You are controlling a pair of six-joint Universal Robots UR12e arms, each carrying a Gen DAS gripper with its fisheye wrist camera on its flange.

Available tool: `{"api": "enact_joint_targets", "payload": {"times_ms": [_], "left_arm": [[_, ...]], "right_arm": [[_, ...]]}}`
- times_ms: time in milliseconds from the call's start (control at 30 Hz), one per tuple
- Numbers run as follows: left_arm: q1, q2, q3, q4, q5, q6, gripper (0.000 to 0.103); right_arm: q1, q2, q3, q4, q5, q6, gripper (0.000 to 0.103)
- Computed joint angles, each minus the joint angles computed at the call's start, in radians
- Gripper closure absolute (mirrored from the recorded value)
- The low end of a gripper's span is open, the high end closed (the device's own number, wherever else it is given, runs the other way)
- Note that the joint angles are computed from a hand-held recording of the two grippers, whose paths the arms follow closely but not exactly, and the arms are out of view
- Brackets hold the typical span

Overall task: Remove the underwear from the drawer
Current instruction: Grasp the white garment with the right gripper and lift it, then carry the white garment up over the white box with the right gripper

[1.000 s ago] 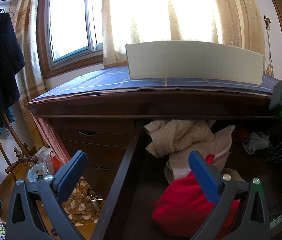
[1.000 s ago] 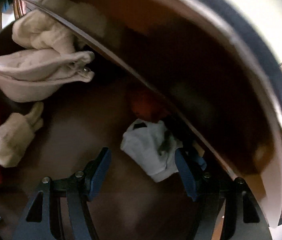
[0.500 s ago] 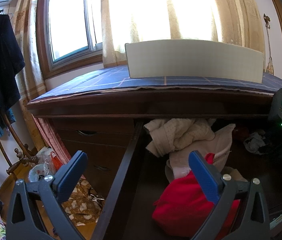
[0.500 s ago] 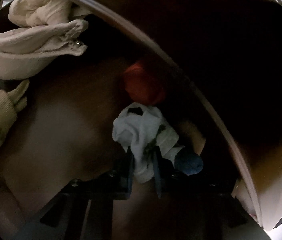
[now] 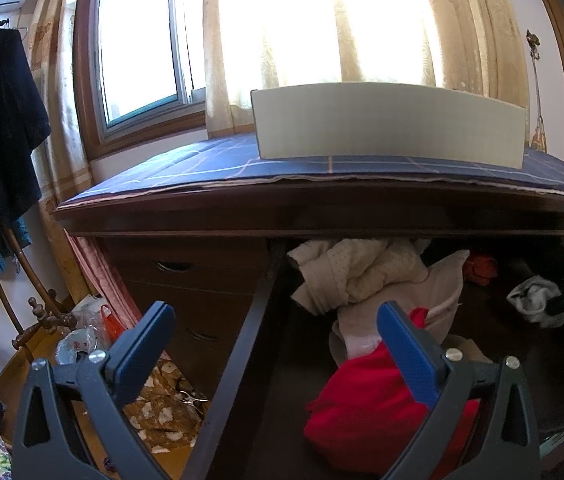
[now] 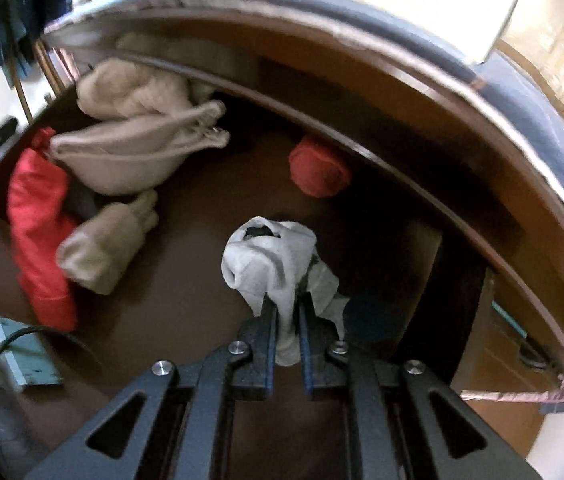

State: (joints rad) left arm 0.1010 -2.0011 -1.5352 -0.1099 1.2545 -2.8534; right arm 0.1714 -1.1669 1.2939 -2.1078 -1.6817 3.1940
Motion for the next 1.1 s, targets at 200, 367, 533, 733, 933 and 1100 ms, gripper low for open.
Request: {"api": "enact_joint_targets", "payload": {"times_ms": [200, 367, 533, 733, 933, 1100], "left_arm": [[0.001, 0.001, -0.002, 0.005, -0.001, -0.002, 0.000], [0.001, 0.000, -0.001, 0.009, -0.003, -0.001, 0.000], [0.001, 0.000, -0.001, 0.009, -0.004, 0.000, 0.000], [0.000, 0.000, 0.001, 0.010, -0.003, -0.002, 0.000], [0.000, 0.000, 0.000, 0.012, -0.003, -0.001, 0.000], [0.000, -0.001, 0.001, 0.013, -0.003, -0.001, 0.000]], "right_arm": [[-0.001, -0.052, 0.030, -0.097, 0.067, 0.087, 0.094], [0.015, -0.074, 0.048, -0.191, 0.067, 0.143, 0.095], [0.037, -0.093, 0.074, -0.279, 0.045, 0.175, 0.095], [0.047, -0.097, 0.058, -0.380, 0.021, 0.180, 0.095], [0.054, -0.077, 0.010, -0.449, -0.028, 0.146, 0.095], [0.052, -0.056, -0.023, -0.496, -0.057, 0.151, 0.095]]}}
